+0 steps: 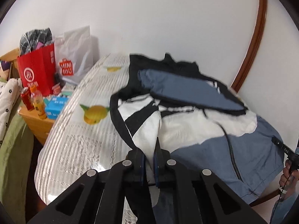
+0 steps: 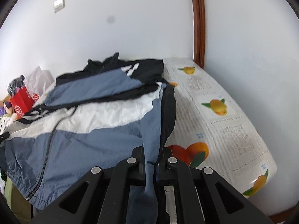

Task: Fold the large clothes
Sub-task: 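Grasp the jacket hem with the left gripper while the right gripper holds the hem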

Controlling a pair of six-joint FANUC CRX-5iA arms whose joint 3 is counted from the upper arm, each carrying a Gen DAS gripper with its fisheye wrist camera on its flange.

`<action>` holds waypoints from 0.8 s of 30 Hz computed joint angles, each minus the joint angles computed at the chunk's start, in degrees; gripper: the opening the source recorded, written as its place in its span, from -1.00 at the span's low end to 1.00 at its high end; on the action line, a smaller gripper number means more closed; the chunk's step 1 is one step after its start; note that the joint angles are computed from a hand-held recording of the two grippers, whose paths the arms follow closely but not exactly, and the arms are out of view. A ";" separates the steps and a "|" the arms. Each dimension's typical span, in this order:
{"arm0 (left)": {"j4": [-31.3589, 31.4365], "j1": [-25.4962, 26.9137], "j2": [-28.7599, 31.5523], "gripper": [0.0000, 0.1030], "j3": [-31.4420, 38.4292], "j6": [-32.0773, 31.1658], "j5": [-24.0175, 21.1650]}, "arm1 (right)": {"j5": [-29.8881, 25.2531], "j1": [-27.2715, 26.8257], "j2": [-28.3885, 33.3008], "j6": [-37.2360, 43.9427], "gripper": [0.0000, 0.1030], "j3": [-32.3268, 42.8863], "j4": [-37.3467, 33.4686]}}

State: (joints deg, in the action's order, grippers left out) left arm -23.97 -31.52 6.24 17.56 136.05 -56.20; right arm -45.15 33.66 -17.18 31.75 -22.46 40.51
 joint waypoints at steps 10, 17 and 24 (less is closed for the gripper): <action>-0.05 1.93 0.60 -0.85 3.50 -0.24 1.45 | 4.57 -3.01 -0.09 -0.58 -0.92 2.97 0.95; 1.60 3.91 5.17 -0.84 10.53 -2.81 -0.29 | 5.33 -4.99 5.95 2.90 -0.92 10.77 -1.60; 4.85 6.76 11.23 -0.84 18.52 -6.18 -1.98 | 5.04 -8.37 14.81 10.91 -0.91 22.44 -9.34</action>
State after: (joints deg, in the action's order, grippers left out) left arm -19.13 -24.77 17.47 36.08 129.87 -58.18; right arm -40.11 25.30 -2.37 42.66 -0.02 31.17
